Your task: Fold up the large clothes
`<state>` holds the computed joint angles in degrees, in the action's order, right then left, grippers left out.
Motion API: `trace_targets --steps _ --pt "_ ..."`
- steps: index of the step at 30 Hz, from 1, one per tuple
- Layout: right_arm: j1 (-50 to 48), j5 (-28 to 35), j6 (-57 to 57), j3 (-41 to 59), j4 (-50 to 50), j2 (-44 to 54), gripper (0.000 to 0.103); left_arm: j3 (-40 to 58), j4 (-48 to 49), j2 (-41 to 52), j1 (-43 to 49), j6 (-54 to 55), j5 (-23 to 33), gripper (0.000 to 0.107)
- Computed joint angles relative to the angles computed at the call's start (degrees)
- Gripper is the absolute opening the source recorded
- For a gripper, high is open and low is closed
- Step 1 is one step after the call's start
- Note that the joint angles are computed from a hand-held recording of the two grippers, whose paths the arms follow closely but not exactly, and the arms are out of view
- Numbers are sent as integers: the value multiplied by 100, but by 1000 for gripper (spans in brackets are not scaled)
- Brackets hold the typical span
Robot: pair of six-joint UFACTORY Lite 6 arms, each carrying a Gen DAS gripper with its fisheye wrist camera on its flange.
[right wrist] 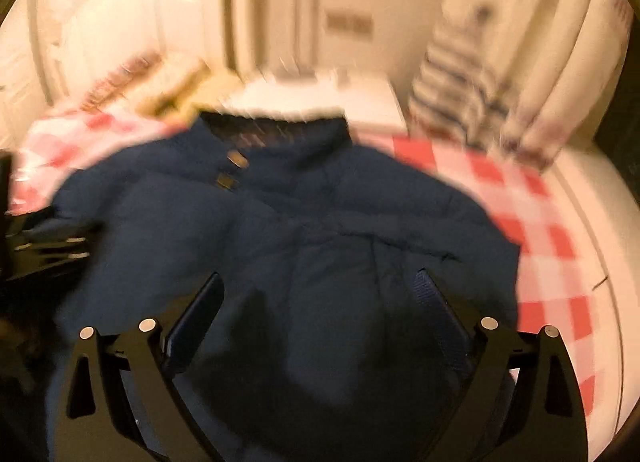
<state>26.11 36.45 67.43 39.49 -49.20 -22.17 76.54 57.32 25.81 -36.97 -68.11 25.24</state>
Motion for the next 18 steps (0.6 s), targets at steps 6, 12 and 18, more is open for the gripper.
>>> trace_targets --steps 6,12,18 --pt "101 -465 333 -958 -116 -37 97 -12 90 -7 -9 -68 16 101" --pt "631 567 112 -510 613 -226 95 135 -48 -71 -423 19 922 101" --pt "1013 1244 421 -1550 748 -1972 97 -1417 924 -1971 -1948 -1168 1373 101"
